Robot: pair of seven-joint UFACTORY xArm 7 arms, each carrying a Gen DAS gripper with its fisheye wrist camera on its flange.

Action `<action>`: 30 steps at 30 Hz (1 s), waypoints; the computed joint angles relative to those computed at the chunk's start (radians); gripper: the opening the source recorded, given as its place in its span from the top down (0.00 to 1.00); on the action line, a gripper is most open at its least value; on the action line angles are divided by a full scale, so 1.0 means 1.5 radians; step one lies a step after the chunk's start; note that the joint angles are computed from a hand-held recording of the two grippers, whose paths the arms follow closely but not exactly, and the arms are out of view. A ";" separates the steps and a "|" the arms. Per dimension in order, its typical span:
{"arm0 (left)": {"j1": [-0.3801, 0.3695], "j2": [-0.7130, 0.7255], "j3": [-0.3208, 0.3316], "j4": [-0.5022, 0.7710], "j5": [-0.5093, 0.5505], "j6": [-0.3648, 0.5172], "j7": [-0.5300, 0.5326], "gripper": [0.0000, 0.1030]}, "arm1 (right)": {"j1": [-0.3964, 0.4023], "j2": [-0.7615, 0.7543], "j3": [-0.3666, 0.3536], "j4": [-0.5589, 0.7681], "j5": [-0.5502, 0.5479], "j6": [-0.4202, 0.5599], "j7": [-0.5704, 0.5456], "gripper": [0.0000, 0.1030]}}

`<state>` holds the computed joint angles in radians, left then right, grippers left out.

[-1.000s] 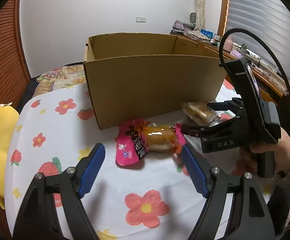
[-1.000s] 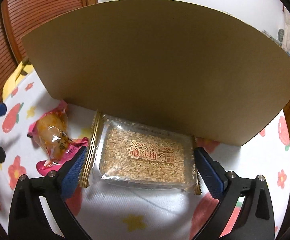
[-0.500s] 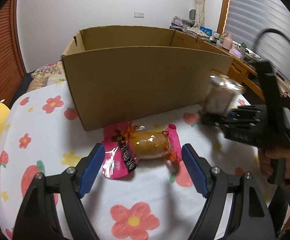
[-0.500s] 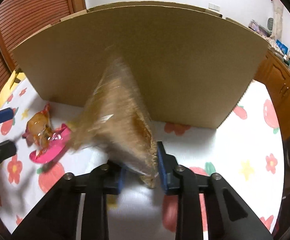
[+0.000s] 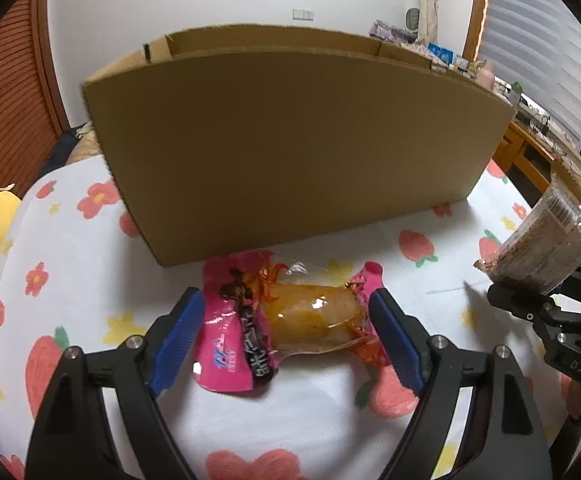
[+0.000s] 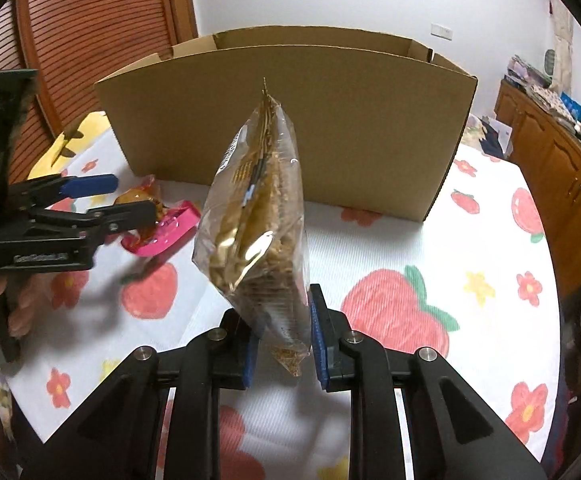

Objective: Organize snacks
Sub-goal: 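Grasp the granola bar with right tool while left tool grasps pink candy, then lift the granola bar and pink candy and carry both over the box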

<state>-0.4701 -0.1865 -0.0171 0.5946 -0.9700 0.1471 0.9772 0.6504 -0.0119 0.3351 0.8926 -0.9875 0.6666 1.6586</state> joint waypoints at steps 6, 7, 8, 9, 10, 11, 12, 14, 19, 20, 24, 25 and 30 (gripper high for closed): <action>0.007 0.022 -0.021 0.003 0.042 -0.010 -0.041 0.13 | -0.007 0.015 -0.007 -0.007 -0.009 -0.025 0.011 0.80; 0.006 0.025 -0.021 0.005 0.044 -0.008 -0.043 0.12 | -0.006 0.016 -0.008 -0.010 -0.011 -0.030 0.015 0.80; 0.007 0.027 -0.021 0.007 0.047 -0.004 -0.046 0.11 | -0.006 0.015 -0.010 -0.012 -0.012 -0.037 0.020 0.80; 0.007 0.030 -0.023 0.010 0.051 -0.001 -0.050 0.11 | -0.006 0.011 -0.012 -0.017 -0.018 -0.044 0.027 0.80; 0.008 0.033 -0.026 0.013 0.053 -0.002 -0.052 0.11 | -0.006 0.010 -0.013 -0.019 -0.018 -0.047 0.030 0.80; 0.007 0.035 -0.027 0.014 0.052 -0.003 -0.053 0.11 | -0.008 0.008 -0.013 -0.021 -0.019 -0.052 0.033 0.80; 0.008 0.038 -0.032 0.017 0.058 -0.005 -0.059 0.11 | -0.009 0.006 -0.014 -0.024 -0.021 -0.057 0.035 0.80; 0.009 0.042 -0.040 0.015 0.072 -0.020 -0.068 0.11 | -0.011 0.003 -0.013 -0.026 -0.019 -0.059 0.034 0.80; -0.006 0.031 -0.034 0.001 0.058 -0.028 -0.041 0.29 | -0.011 0.004 -0.010 -0.024 -0.017 -0.052 0.030 0.80; -0.012 0.024 -0.030 -0.005 0.051 -0.034 -0.029 0.37 | -0.012 0.003 -0.010 -0.025 -0.016 -0.052 0.028 0.80; -0.024 -0.008 -0.018 -0.032 0.073 -0.037 -0.033 0.43 | -0.013 0.002 -0.009 -0.024 -0.013 -0.051 0.025 0.80; -0.033 -0.014 -0.010 -0.039 0.075 -0.037 -0.029 0.44 | -0.012 0.004 -0.008 -0.023 -0.013 -0.049 0.024 0.80; -0.072 -0.059 0.034 -0.067 0.070 -0.015 -0.025 0.44 | -0.008 0.011 -0.008 -0.015 -0.011 -0.037 0.018 0.80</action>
